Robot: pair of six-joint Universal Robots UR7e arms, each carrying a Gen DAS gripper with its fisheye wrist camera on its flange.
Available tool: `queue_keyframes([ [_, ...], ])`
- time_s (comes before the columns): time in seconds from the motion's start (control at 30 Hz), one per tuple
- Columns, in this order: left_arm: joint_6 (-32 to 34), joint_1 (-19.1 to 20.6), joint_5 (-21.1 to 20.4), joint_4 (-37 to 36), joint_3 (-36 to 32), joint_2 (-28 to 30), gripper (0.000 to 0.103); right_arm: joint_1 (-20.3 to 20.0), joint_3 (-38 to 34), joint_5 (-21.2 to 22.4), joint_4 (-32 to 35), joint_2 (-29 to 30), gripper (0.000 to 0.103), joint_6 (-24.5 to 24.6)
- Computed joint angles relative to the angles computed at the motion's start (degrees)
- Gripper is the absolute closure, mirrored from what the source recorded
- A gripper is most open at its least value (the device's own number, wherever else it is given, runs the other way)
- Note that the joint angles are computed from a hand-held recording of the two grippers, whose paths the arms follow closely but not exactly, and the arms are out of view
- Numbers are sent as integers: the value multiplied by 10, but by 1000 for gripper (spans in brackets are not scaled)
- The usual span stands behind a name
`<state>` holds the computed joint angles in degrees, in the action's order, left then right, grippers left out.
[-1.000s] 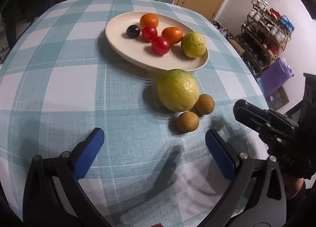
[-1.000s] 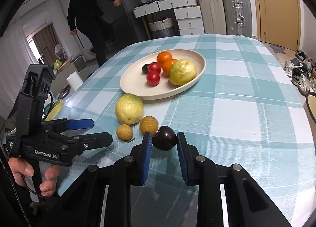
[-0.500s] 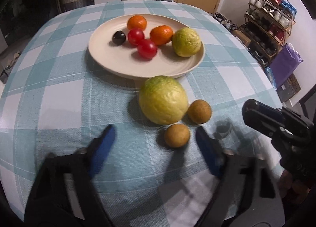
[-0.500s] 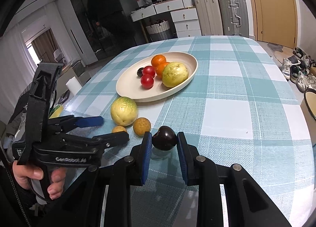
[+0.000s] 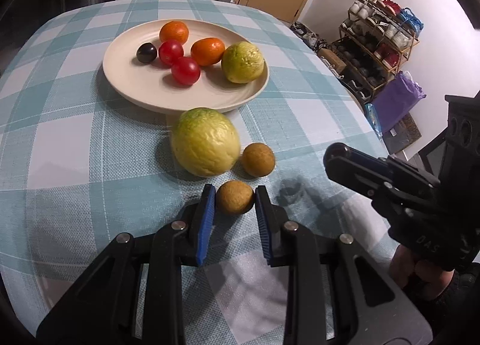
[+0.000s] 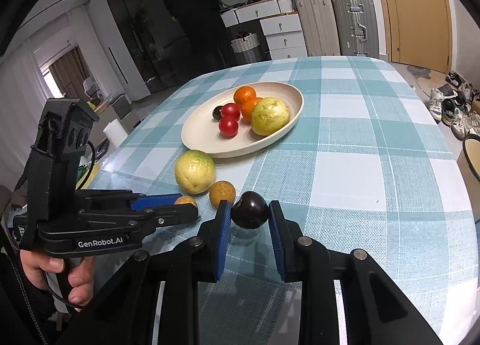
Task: Organize fruits
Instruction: 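Grasp a small brown round fruit with the left gripper while the right holds the plum, then carry the plum and brown fruit onto the plate and release both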
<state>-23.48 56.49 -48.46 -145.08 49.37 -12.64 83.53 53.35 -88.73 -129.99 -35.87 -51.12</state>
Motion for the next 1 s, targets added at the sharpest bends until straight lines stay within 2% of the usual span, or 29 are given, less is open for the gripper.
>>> queue_keyframes([
  [0.3,4,-6,-12,-42,52,-32,79,6,-6,6,8,2,77,-4],
  [0.53,15,-3,-14,-80,79,-65,79,17,-50,26,44,25,77,-7],
  [0.73,30,7,4,-70,52,-72,79,27,-113,39,84,61,77,-2],
  [1.0,54,27,-2,-41,-18,-58,79,44,-254,42,162,141,77,0],
])
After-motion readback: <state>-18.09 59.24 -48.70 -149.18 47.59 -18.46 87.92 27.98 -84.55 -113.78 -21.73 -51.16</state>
